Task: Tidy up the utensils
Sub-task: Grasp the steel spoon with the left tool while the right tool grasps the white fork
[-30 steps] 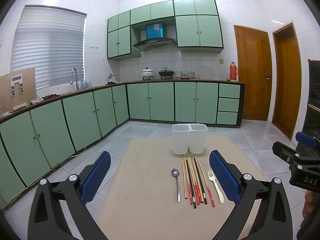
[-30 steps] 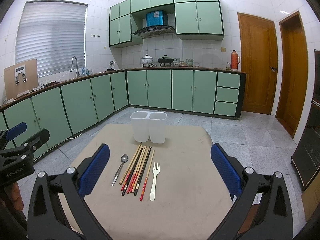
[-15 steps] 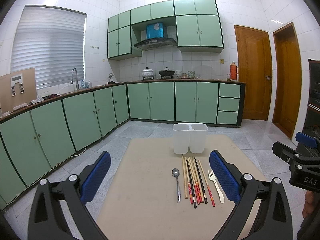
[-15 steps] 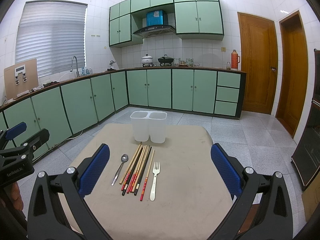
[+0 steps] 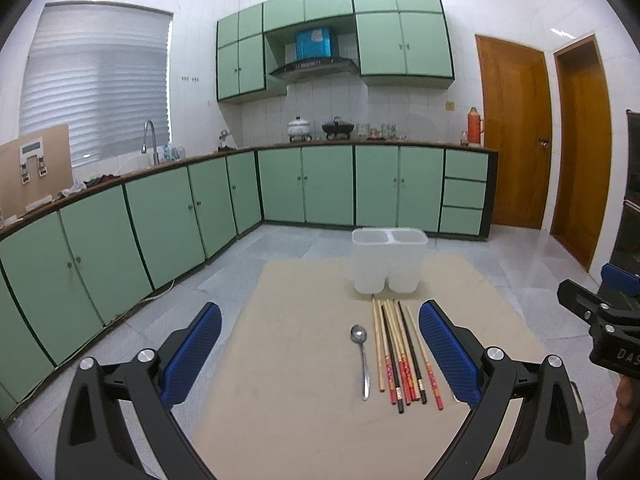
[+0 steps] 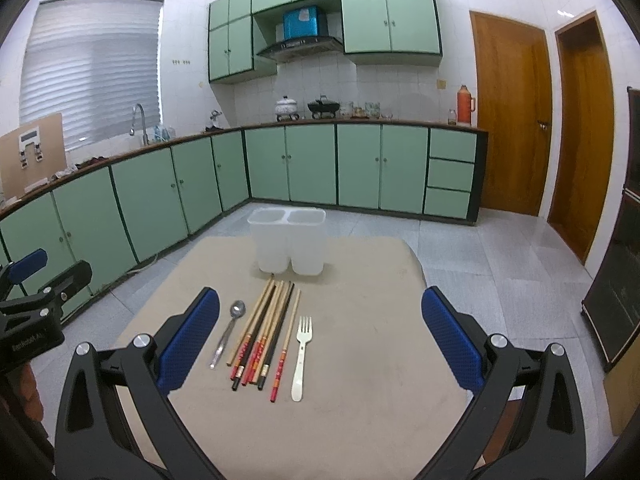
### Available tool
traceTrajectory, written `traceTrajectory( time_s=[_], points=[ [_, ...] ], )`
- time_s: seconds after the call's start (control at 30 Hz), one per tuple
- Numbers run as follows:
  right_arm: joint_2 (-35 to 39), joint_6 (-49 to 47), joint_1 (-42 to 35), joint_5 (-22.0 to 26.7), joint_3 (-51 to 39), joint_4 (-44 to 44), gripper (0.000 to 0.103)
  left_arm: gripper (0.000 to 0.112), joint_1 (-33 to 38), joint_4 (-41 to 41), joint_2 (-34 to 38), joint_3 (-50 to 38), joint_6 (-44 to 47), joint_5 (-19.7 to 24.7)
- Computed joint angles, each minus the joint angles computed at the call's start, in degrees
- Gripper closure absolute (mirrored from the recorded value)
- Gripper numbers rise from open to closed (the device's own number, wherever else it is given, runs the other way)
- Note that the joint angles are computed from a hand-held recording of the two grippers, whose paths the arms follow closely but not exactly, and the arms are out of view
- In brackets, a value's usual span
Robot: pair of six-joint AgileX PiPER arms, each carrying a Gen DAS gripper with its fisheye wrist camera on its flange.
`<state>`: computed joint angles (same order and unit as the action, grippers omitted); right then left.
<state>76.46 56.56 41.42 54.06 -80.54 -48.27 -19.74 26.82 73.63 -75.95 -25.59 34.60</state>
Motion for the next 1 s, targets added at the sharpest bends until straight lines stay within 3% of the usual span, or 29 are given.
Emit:
traceTrajectory(
  time_s=[0.3,0.5,0.73,0.8,1.0],
  points=[
    [9.0,-9.1,-10.3,-6.6,-2.0,9.4,0.005,0.015,3.9,-4.5,13.8,-7.4,5.4,-0.3],
    [18.0,-17.5,-17.1,-8.8,-8.1,20.3,0.006,0.016,5.8,-10.0,26.6,-18.1,11.0,3.9],
    [30.5,-22.8,-19.4,-6.6,-18.6,25.1,0.011,0.02,5.8,-12.8,38.4,-29.1,13.3,8.6],
    [34.2,-25.1,-20.2,-5.8,-22.0,27.5,0.023,0.022,5.7,-13.5,41.4,-32.4,13.9,10.2],
    [43.2,-28.5,-21.8,-1.1,-31.4,32.7,0.032,0.025,5.7,-15.6,50.0,-43.2,16.2,16.0]
  ],
)
